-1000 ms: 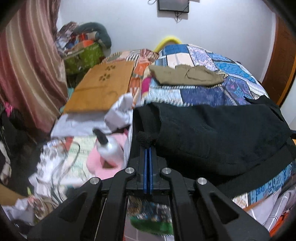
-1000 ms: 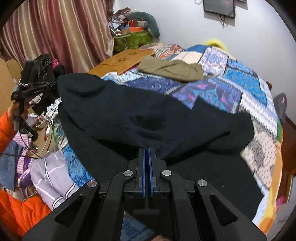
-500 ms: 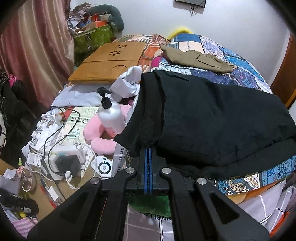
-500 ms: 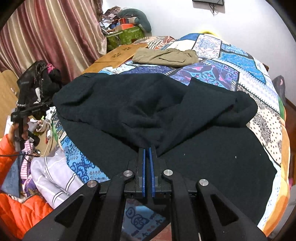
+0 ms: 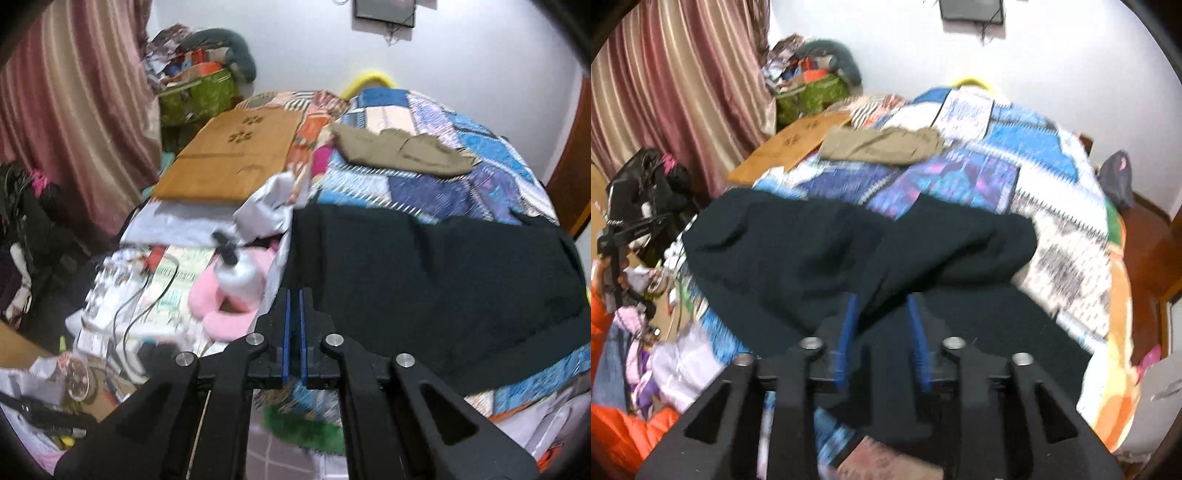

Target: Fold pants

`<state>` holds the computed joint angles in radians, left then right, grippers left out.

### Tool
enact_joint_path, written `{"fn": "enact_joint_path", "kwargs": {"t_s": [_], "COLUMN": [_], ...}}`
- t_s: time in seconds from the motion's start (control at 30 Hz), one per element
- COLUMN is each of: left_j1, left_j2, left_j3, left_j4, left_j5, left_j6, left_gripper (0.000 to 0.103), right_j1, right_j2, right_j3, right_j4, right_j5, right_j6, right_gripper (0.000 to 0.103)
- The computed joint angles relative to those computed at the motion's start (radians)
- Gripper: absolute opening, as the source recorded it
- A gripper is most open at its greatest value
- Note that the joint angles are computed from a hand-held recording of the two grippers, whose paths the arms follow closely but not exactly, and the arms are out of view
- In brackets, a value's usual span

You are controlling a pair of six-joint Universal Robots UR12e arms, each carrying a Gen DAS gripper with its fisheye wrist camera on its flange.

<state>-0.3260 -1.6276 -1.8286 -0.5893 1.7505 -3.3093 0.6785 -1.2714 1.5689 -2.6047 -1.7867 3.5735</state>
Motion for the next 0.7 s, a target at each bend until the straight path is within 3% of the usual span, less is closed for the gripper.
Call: {"fn": "enact_joint_path", "kwargs": {"t_s": [0.1,0.17,0.27,0.47,0.7], "left_j1": [-0.010,-0.018,-0.034,-0.063,-0.077], "left_j2": [-0.033,-0.062,-0.104,-0.190,-0.284], "left_j3": [0.054,0.096,0.151,0.244,0.337], "left_j4": [-0.026,-0.033,-0.035,-0.022,-0.055], "left_j5": [-0.018,-0.035,-0.036,-0.019,-0.047], "left_j6": [0.010,0.015,0.017,0.039,0.049], "left_gripper": [0.013,0.024,0.043,0.066,0.071], "right_j1": [-0.014,-0.028,-0.056,-0.103,-0.147], "right_j2": [0.021,0.036,0.070,0.149,0.245], "right_j3": [-0.038,-0.063,-0.112,-0.214,-0.340], "right_j4": [-0.004,0.004,0.028,0.129,0.317], "right_j5": [-0.016,-0.010,0.020,0.107,0.214], "right_j6": [-0.027,-0.037,-0.050,-0.050,-0.054], "right_gripper": [0.039,0.041,0.045,0.051,0.051]}}
